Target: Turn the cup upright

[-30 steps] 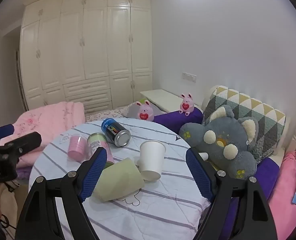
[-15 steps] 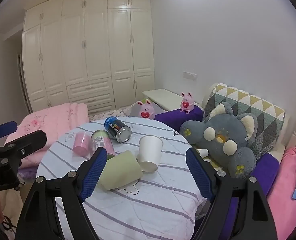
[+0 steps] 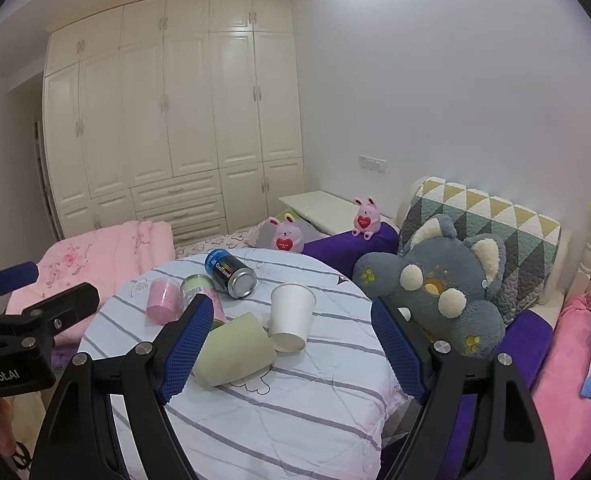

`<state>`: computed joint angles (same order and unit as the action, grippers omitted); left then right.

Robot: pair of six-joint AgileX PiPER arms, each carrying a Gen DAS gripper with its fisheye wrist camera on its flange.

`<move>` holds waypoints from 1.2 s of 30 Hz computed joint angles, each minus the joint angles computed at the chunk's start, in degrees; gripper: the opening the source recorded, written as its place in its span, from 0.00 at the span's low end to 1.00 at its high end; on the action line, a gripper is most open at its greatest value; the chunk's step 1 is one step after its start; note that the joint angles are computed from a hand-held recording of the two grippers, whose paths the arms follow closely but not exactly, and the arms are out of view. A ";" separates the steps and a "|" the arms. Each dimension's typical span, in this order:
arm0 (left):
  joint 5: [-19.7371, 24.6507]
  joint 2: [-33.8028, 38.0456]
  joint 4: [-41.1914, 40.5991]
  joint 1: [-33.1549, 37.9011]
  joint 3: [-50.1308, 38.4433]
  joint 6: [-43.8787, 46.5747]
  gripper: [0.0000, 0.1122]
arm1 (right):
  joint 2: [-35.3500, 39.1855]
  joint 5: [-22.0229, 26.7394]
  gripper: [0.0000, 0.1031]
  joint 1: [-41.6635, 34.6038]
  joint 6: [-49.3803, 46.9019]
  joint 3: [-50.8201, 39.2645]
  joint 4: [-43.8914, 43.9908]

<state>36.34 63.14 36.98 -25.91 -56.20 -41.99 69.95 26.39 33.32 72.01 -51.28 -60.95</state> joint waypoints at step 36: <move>-4.54 13.49 -39.24 18.62 -5.18 32.63 0.92 | 11.58 -1.19 0.80 -1.65 -7.36 -7.72 6.56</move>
